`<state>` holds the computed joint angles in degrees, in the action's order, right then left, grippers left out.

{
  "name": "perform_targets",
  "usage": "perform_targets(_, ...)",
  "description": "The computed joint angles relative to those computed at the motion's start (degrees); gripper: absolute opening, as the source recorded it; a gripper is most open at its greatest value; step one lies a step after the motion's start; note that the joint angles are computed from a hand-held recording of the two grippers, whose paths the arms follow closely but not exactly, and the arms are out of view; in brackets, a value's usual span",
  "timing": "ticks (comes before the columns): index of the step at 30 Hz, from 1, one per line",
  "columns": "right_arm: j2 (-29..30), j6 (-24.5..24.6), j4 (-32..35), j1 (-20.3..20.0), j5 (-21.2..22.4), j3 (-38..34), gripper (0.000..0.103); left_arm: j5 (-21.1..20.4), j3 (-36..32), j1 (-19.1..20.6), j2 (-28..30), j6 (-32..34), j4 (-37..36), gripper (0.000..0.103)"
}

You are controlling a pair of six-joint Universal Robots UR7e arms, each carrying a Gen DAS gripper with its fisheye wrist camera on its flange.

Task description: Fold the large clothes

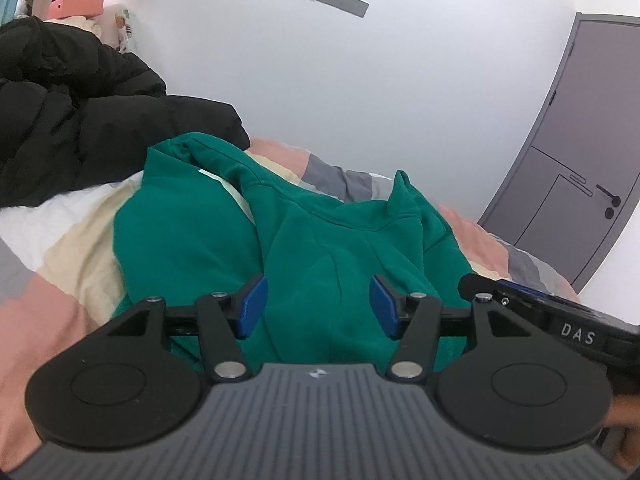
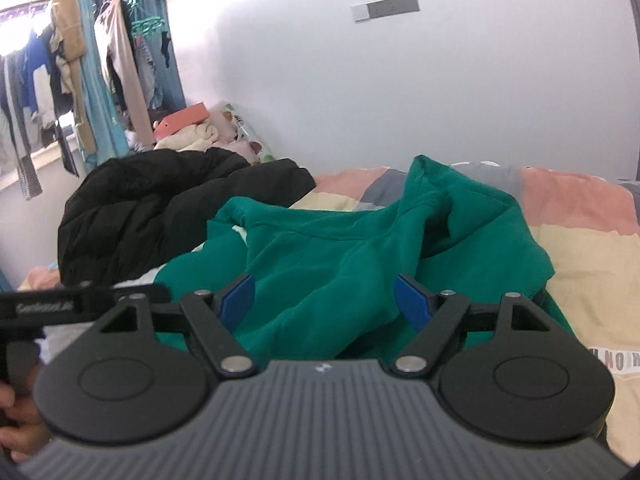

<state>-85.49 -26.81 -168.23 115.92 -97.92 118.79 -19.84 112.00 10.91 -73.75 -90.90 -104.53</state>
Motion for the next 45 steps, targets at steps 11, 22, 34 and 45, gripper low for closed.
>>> perform_targets(11, 5.2, -2.1, 2.4, -0.1, -3.9, -0.5, 0.045, -4.3, 4.4, 5.8, 1.3, 17.1, -22.0, 0.062)
perform_targets(22, 9.4, 0.4, 5.9, -2.4, -3.9, -2.1, 0.047, -10.6, 5.2, 10.3, 2.2, 19.0, -26.8, 0.062)
perform_targets(34, 1.8, 2.8, 10.4, -0.7, -3.0, -0.8, 0.048, -8.1, 3.0, 1.5, -1.8, 6.0, -5.0, 0.063)
perform_targets(45, -9.5, 7.9, 29.9, 1.7, -9.8, -5.3, 0.049, -14.9, -3.9, -6.6, -2.8, -17.5, 25.9, 0.073)
